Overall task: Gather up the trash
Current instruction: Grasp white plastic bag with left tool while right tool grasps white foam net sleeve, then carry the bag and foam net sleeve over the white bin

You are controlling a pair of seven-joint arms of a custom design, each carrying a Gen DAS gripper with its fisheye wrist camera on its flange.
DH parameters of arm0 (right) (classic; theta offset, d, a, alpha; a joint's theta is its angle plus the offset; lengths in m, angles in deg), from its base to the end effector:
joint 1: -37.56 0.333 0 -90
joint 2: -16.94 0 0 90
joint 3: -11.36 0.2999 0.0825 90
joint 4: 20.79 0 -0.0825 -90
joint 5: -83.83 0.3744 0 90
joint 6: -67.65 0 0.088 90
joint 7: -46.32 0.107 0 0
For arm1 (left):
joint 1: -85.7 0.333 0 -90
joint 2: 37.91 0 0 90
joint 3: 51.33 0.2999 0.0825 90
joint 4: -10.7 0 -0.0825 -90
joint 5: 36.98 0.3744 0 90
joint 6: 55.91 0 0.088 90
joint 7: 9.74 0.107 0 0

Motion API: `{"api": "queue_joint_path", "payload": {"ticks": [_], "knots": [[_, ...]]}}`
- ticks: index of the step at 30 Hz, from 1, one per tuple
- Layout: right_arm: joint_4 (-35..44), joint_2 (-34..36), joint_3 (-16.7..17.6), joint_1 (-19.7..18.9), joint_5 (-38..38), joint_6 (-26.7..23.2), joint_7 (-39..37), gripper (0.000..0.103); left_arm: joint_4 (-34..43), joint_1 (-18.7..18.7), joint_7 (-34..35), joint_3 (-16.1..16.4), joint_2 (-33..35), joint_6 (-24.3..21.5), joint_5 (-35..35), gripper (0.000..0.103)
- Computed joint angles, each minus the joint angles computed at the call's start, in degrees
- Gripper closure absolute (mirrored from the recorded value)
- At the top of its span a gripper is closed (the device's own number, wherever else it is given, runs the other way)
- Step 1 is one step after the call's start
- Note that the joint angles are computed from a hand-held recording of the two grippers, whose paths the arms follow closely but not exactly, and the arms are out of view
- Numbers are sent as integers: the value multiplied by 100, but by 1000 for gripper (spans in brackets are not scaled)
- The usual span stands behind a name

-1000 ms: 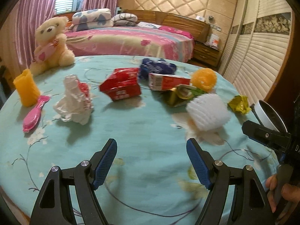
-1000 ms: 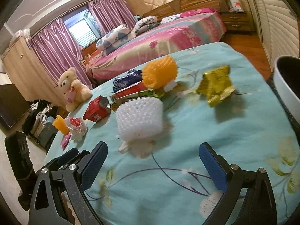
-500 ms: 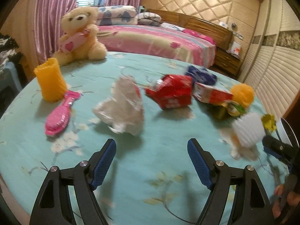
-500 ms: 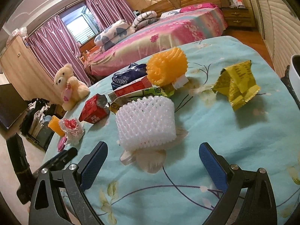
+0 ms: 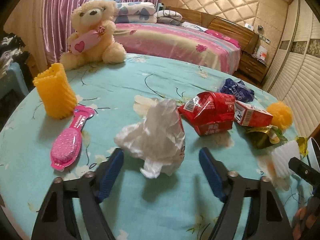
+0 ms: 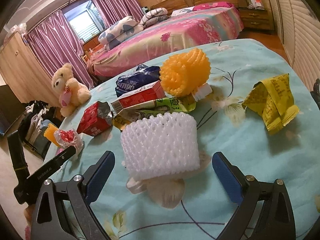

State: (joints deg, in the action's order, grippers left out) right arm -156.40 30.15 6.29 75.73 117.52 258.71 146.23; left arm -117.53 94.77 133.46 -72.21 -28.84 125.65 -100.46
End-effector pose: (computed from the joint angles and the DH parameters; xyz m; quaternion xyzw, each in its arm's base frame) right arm 0.4804 0.2431 0.3008 -0.5913 0.7263 -0.1001 0.3360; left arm 0.5493 -0.0284 0.3486 -0.6589 0.6524 -0.3182 0.1974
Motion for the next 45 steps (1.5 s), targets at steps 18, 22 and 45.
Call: {"api": "queue_joint_path", "payload": {"ticks": [18,22,45], "knots": [[-907,-593,1626,-1850,-1370,598,1081,69,-416,-579,1769,533,-719,-1142,-1762,82],[-1154,-804,1507,-1759,-1451,738,1262,69,-594,-911,1920,746,-963,-1304,-1838,82],[-2207,-1832,1365,-1491,24,1205,434,68,-523,-2038,1848,990,-1023,-1684,-1530,82]]}}
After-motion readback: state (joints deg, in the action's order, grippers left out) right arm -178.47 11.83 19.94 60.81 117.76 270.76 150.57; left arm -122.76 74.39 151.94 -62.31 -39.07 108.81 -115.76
